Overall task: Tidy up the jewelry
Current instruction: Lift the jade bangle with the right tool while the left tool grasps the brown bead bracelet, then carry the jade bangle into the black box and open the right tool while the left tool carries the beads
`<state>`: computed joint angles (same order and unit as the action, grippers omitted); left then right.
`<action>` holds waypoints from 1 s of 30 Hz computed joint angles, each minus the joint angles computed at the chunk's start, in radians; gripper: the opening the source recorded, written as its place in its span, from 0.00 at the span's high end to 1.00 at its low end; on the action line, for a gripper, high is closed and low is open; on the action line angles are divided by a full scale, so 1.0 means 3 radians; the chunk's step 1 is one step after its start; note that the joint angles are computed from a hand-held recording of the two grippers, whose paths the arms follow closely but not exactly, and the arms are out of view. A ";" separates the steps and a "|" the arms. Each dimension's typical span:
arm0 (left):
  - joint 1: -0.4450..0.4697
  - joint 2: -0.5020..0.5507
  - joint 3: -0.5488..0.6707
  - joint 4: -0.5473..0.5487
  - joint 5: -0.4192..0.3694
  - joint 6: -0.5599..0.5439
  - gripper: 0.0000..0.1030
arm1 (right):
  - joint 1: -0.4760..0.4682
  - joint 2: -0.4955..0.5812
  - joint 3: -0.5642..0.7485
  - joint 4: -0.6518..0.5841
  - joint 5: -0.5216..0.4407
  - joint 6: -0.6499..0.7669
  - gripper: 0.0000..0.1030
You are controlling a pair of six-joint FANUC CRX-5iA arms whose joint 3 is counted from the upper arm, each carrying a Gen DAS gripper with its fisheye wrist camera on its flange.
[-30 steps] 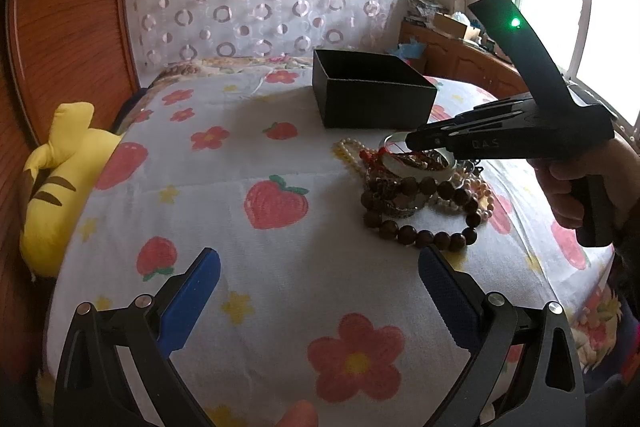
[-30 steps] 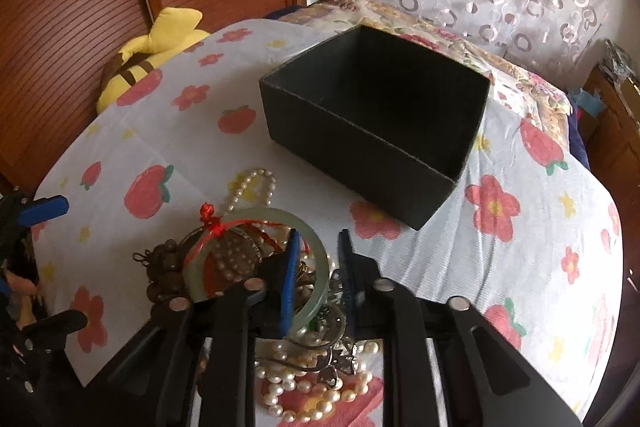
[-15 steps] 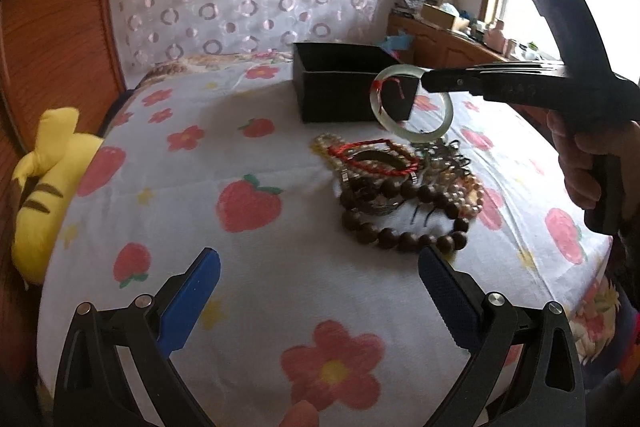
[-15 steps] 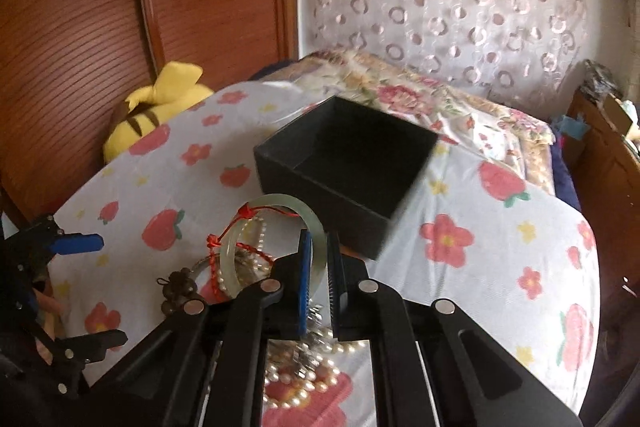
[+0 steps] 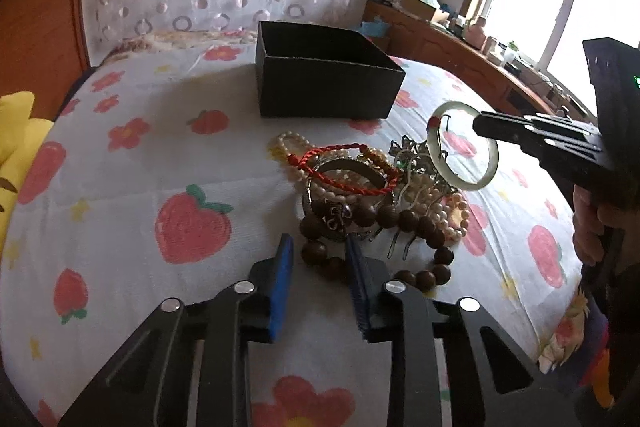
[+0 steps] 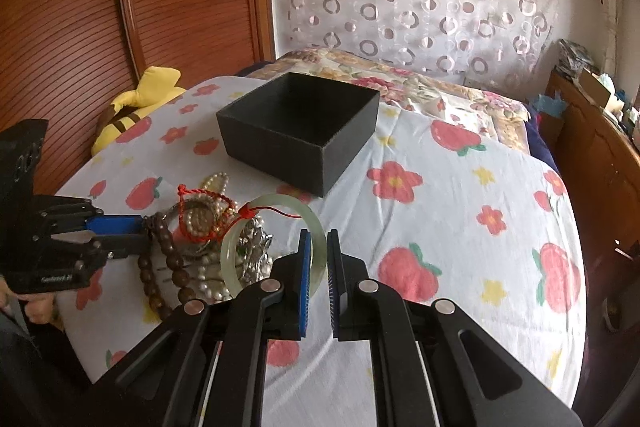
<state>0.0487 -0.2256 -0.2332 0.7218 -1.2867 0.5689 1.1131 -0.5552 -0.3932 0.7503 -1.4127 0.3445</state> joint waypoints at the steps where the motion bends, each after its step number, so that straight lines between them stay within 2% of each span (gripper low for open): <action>1: -0.0012 -0.0014 -0.0010 -0.0012 0.0019 0.0002 0.79 | -0.0001 0.0009 -0.0003 0.0003 0.0011 -0.0007 0.91; 8: -0.0097 -0.0025 0.0046 -0.0181 0.0118 0.0014 0.80 | 0.0051 0.0000 -0.0013 0.0062 0.0024 -0.0081 0.91; 10: -0.0089 -0.0029 0.0043 -0.0189 0.0133 -0.0015 0.82 | 0.0064 0.0010 -0.0002 0.0077 0.0041 -0.0073 0.91; 11: -0.0071 -0.0039 0.0031 -0.0176 0.0129 -0.0044 0.88 | 0.0056 0.0027 0.0017 0.0078 0.0049 -0.0058 0.91; 13: -0.0038 -0.0051 0.0015 -0.0158 0.0115 -0.0076 0.88 | 0.0070 0.0041 0.0025 0.0100 0.0063 -0.0058 0.91; 20: 0.0159 -0.0217 -0.0136 0.0201 0.0023 -0.0259 0.89 | 0.0031 0.0112 0.0103 0.0172 0.0111 -0.0015 0.91; 30: 0.0245 -0.0280 -0.0013 0.0676 0.0007 -0.0390 0.89 | -0.0313 0.0305 0.0316 0.0241 0.0300 0.0179 0.91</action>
<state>0.1220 -0.3097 -0.2370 0.9246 -1.2845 0.4519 1.0191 -0.4638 -0.2985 0.8226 -1.3228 0.3982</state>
